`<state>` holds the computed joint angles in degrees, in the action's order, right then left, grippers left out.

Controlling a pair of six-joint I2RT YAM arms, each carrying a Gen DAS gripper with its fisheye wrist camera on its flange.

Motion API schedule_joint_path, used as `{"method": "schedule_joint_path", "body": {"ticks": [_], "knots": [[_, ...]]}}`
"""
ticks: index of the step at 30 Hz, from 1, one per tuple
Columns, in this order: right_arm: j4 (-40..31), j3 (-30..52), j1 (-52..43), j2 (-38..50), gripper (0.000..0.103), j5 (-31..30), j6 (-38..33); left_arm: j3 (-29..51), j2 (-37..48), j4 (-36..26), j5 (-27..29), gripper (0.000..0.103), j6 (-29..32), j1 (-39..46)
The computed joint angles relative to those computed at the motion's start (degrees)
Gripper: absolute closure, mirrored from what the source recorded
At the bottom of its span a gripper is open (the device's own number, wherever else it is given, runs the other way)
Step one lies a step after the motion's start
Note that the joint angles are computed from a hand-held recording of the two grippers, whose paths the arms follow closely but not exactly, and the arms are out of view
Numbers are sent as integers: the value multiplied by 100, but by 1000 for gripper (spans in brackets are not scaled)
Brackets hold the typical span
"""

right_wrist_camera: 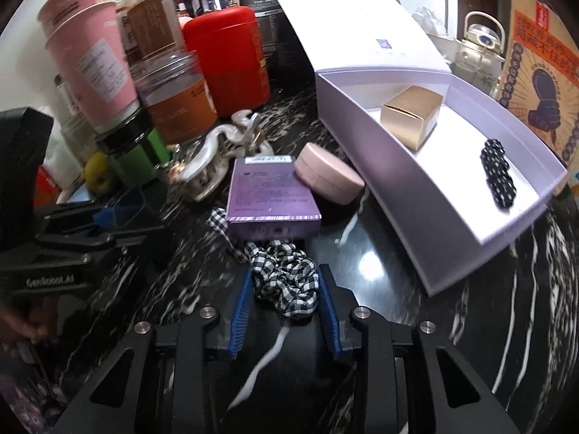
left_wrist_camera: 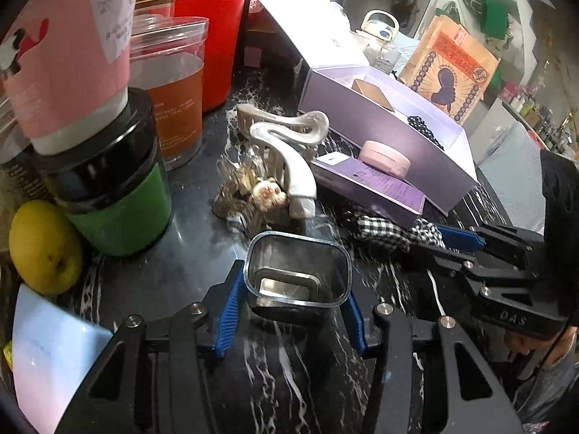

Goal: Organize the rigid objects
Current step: 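Grasp the small glass cup with the left tool while the right tool grasps the gingham scrunchie, then lift the glass cup with the left tool while the right tool regrips the gingham scrunchie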

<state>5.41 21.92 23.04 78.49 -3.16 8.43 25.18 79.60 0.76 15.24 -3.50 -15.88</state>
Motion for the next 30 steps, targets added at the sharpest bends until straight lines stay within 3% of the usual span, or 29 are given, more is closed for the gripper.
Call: {"method": "schedule_joint_path", "body": {"ticks": [10,17,23,27,30], "knots": [[-611,-921,427,-1583,69,536,789,-423,-648,-185,-126,55,-154,-359],[-1540,-1199,950,-2703,69,1170,1400,-551,-979,-316,-200,57,-241,-665],[-2058,-1288,1306,-3237,68,1403,1746,-625,-1117,-321,-466,57,-313,-956],[-1980,-1304,1480,-3137,65,1511,1848,-632,-1122,-327,-488,57,-327,-1006],[-1852,-1282,1329,-2976,57,1319,1792,-641,-1125,-328,-451,57,-329,-997]]}}
